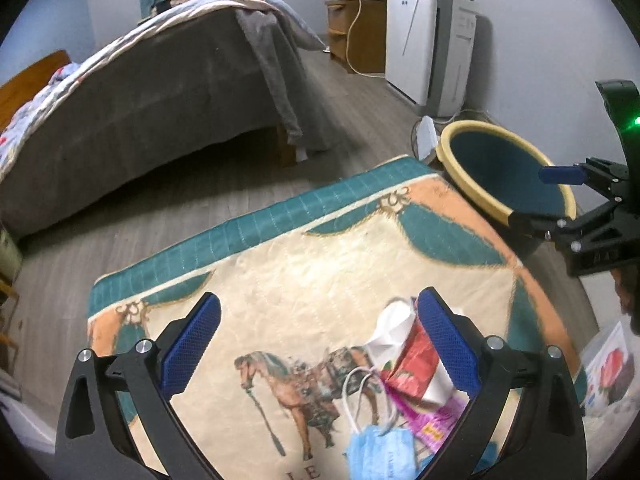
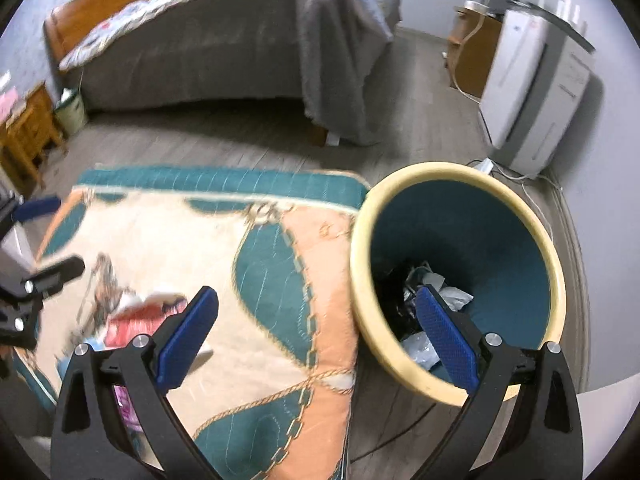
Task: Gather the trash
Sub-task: 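Move both open tools back over the mat, then grasp the red-and-white snack wrapper with the left tool while the right tool grasps the pink wrapper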
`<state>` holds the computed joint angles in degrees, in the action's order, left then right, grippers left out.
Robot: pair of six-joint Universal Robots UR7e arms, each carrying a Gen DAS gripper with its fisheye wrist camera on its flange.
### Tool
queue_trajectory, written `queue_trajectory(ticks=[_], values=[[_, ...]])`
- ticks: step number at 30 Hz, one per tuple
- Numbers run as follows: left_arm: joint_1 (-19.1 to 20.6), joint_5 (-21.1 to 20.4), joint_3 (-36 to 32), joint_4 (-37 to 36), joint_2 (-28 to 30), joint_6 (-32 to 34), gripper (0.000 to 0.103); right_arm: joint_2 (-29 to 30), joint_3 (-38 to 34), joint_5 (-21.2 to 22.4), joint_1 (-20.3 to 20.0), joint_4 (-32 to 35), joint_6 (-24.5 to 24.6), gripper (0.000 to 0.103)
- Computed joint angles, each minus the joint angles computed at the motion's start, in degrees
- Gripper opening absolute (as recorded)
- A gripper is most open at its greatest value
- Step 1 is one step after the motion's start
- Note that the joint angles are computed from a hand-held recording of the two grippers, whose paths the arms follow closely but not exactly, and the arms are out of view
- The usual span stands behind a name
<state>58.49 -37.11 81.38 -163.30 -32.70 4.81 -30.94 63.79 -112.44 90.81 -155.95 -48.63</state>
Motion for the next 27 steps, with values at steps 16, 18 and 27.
queue_trajectory(ticks=[16,18,27], values=[[1.9,-5.8,-2.9,5.3,2.7,0.4,0.091,0.6,-0.7,0.7,-1.1,6.6,2.6,0.097],[2.1,-7.5,-3.8,6.8,3.2,0.8,0.076,0.6,-1.0,0.9,-1.3,7.6,2.5,0.097],[2.4,-10.6,-6.3,13.3,4.6,3.0,0.015,-0.5,-1.1,3.9,-2.0,12.6,4.0,0.097]])
